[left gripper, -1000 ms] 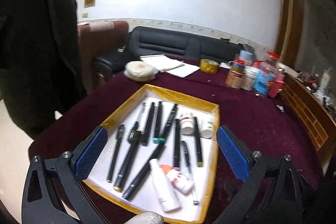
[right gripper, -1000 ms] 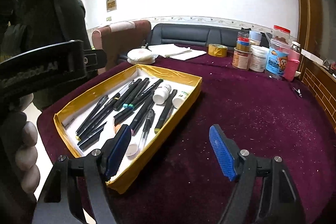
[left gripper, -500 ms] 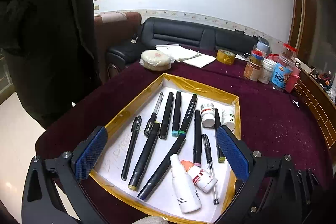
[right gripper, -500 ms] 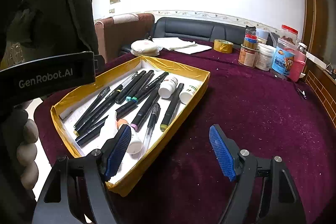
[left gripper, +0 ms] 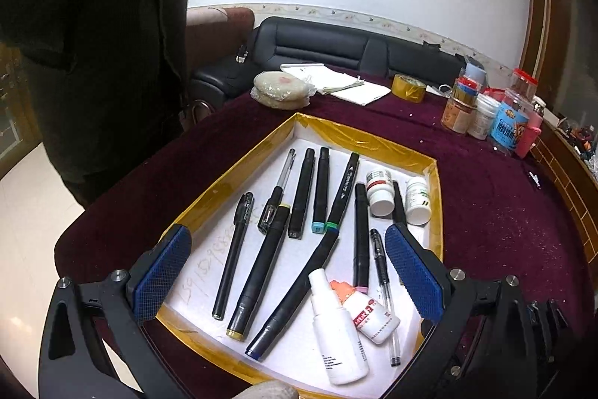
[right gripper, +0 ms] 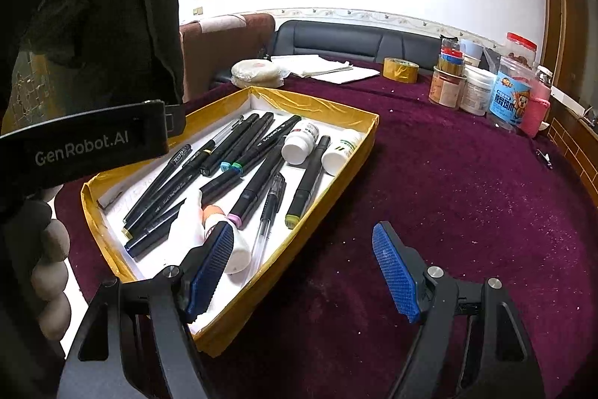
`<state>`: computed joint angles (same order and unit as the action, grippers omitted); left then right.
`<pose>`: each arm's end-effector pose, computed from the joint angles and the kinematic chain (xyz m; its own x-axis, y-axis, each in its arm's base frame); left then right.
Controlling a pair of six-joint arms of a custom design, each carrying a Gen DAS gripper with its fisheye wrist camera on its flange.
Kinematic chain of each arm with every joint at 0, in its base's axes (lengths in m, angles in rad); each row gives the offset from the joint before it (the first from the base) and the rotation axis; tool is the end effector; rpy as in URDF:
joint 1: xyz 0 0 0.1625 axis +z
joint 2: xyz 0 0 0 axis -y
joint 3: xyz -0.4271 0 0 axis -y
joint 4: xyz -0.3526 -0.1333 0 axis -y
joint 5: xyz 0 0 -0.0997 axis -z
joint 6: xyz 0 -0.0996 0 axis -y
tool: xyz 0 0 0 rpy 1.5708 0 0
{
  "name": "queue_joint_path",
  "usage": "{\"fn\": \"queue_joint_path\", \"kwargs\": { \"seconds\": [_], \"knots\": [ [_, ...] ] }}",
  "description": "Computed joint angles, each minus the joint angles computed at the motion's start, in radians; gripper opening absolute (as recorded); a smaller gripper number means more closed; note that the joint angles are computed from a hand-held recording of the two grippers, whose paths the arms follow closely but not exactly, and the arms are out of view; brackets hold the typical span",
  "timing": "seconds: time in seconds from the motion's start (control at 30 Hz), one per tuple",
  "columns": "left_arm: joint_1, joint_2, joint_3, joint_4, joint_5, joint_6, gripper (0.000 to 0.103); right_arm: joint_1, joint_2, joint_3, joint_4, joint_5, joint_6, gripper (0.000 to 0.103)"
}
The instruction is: Organize rigid objects
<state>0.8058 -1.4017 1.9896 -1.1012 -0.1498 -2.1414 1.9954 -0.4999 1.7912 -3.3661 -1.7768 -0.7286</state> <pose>-0.1107 -0.4500 0.2938 -0.5503 -0.6896 -0.4709 0.2277 0.4186 -0.8792 0.3528 -0.5061 -0.0089 -0.4557 -0.7650 0.4552 -0.8901 0.3868 -0.2411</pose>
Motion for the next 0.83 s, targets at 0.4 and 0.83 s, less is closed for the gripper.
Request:
{"fn": "queue_joint_path", "kwargs": {
  "seconds": [0.4,0.83],
  "knots": [
    [0.027,-0.013,0.048,-0.219,-0.027,0.175,0.103,-0.008,0.001,-0.012,0.028,0.009,0.012,0.072],
    [0.026,0.025,-0.027,0.014,-0.038,-0.003,0.103,-0.011,0.001,-0.016,0.044,0.013,0.015,0.073]
  ]
}}
